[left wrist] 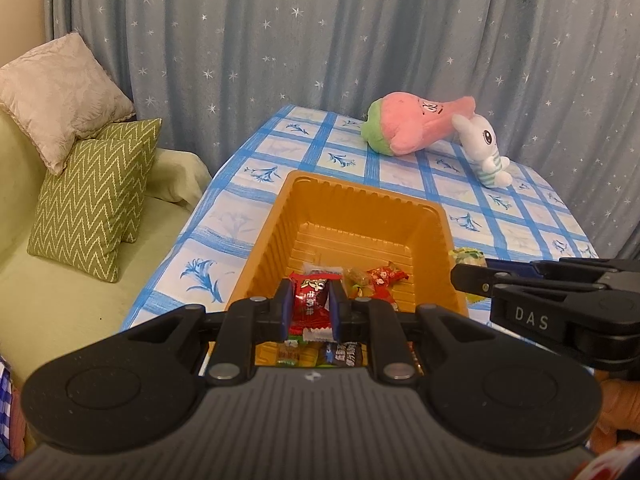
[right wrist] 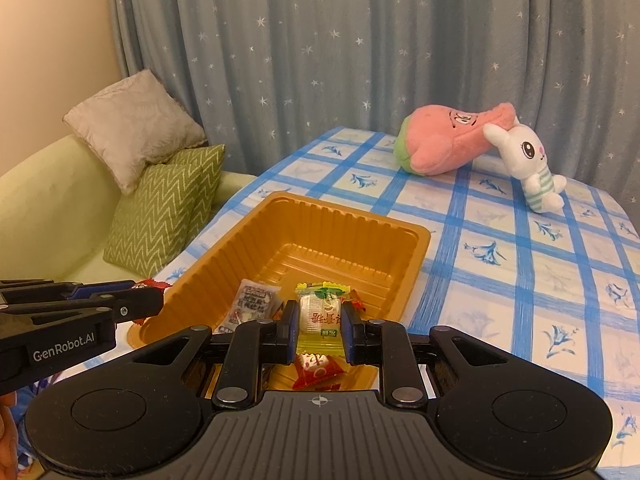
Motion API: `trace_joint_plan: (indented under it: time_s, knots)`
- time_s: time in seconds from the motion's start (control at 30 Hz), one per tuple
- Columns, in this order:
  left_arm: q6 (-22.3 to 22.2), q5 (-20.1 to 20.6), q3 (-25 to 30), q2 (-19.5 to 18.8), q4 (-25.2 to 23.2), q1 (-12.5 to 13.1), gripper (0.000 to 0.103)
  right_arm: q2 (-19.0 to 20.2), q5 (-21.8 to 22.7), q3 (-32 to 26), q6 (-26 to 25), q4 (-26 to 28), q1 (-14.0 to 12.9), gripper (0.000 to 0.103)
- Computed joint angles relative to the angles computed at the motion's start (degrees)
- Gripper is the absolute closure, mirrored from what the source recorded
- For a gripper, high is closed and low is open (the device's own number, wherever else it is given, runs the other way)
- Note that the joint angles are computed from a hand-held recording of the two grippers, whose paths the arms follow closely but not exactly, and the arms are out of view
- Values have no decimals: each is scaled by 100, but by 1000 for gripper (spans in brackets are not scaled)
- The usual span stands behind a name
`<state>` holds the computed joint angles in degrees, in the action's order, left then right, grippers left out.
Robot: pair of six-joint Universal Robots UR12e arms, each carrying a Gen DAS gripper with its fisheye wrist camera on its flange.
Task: Organize snacks
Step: 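Open the left tool to drop the red candy while the right tool releases the yellow candy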
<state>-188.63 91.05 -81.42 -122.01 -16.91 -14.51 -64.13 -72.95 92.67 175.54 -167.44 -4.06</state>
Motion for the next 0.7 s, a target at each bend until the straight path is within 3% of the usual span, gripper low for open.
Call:
trace_joint_plan:
  time_s: [0.5, 0.7]
  knots:
    - [363, -305, 832, -650, -299, 50, 86, 427, -30, -501, 74, 302, -38, 81]
    - [439, -574, 1055, -896, -68, 74, 84, 515, -46, -572, 138, 353, -68, 81]
